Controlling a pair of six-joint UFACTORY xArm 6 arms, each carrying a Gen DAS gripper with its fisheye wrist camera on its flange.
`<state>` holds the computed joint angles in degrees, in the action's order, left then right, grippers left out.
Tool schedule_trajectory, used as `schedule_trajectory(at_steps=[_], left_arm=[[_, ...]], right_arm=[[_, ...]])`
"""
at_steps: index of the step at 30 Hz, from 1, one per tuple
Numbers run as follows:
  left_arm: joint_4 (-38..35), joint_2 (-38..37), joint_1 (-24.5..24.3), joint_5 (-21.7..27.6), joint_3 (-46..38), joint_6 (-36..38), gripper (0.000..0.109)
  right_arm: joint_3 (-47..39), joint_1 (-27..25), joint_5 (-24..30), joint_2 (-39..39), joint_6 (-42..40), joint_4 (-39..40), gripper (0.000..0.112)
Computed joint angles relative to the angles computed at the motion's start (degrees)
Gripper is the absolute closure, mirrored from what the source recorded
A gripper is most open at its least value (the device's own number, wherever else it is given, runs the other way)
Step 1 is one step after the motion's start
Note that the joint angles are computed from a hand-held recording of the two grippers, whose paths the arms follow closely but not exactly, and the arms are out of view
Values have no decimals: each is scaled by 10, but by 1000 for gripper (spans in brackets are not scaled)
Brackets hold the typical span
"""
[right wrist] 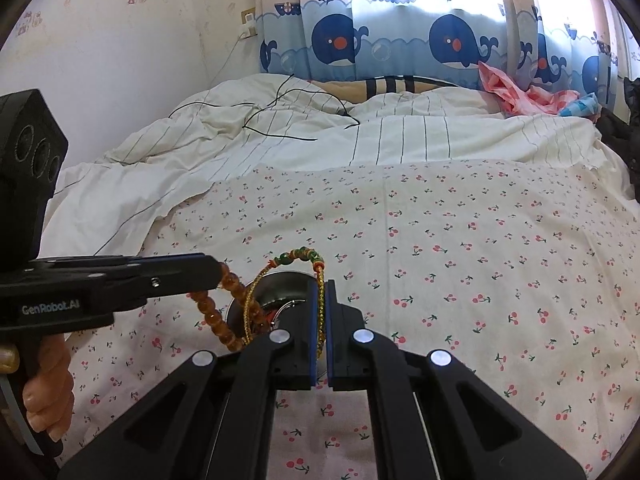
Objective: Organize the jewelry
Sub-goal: 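Carry both bracelets over the silver tin and open both tools to drop them, then withdraw both open tools from the tin toward the remaining jewelry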
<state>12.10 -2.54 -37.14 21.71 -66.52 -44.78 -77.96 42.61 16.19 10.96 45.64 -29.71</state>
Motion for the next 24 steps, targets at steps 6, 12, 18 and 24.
schedule_trajectory(at_steps=[6, 12, 18, 24], left_arm=[[-1, 14, 4, -11, -1, -8, 98], [-10, 39, 10, 2, -9, -19, 98], [-28, 44, 20, 39, -10, -29, 92], [-33, 13, 32, 24, 17, -44, 76]], right_arm=[[-8, 4, 5, 8, -7, 6, 108], [-29, 6, 12, 27, -35, 34, 108], [-61, 13, 24, 59, -82, 81, 108], [-100, 20, 54, 93, -125, 120, 108]])
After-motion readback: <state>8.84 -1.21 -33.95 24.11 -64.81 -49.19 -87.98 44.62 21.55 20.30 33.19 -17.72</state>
